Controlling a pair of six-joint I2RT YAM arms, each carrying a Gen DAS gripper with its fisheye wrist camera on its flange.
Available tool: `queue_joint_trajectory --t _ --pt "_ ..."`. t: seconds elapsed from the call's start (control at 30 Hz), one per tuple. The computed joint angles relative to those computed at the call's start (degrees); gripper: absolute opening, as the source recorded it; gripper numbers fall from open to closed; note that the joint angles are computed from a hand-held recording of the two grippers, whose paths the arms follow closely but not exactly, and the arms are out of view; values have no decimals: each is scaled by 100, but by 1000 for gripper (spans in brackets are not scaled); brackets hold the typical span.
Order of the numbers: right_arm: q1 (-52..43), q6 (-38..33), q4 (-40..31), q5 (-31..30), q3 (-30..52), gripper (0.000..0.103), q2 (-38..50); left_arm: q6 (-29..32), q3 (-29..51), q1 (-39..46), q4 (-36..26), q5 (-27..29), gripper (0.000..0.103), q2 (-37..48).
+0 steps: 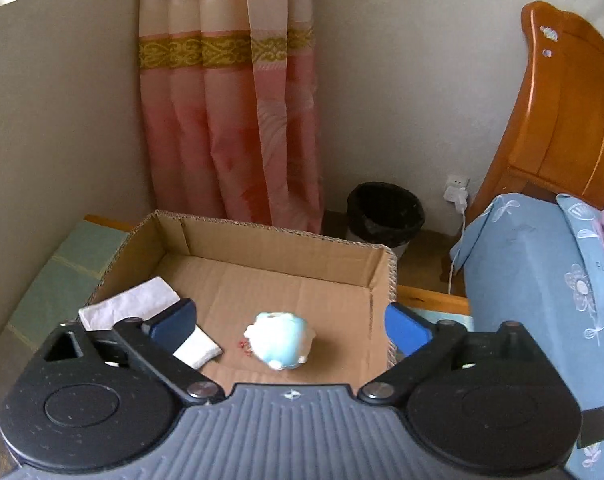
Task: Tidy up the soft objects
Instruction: 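Carry the blue plush toy into the box and open the right tool, then move the left tool back to the pink bandage strip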
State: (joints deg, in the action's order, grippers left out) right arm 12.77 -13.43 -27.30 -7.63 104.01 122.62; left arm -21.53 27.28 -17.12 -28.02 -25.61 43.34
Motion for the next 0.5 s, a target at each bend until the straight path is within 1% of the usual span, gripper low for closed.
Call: queue_joint_trajectory --t 0.07,0.17,0.33,0.4,0.5 --pt "-42 -98 217 44 -495 103 -349 -41 4 -70 -66 -41 98 -73" --pt "-113 -259 396 56 -1106 103 -820 -161 10 -251 -212 -247 100 -159" --pt "-346 -477 643 -230 -2126 103 -1594 -299 -25 -439 -427 -449 101 -397" --pt "-436 -513 861 -325 -2665 103 -1945 -358 -28 -547 -538 -543 102 -484" --pt "-580 -610 1134 -545 -3394 103 -2426 -380 -126 -722 -544 -713 102 -619"
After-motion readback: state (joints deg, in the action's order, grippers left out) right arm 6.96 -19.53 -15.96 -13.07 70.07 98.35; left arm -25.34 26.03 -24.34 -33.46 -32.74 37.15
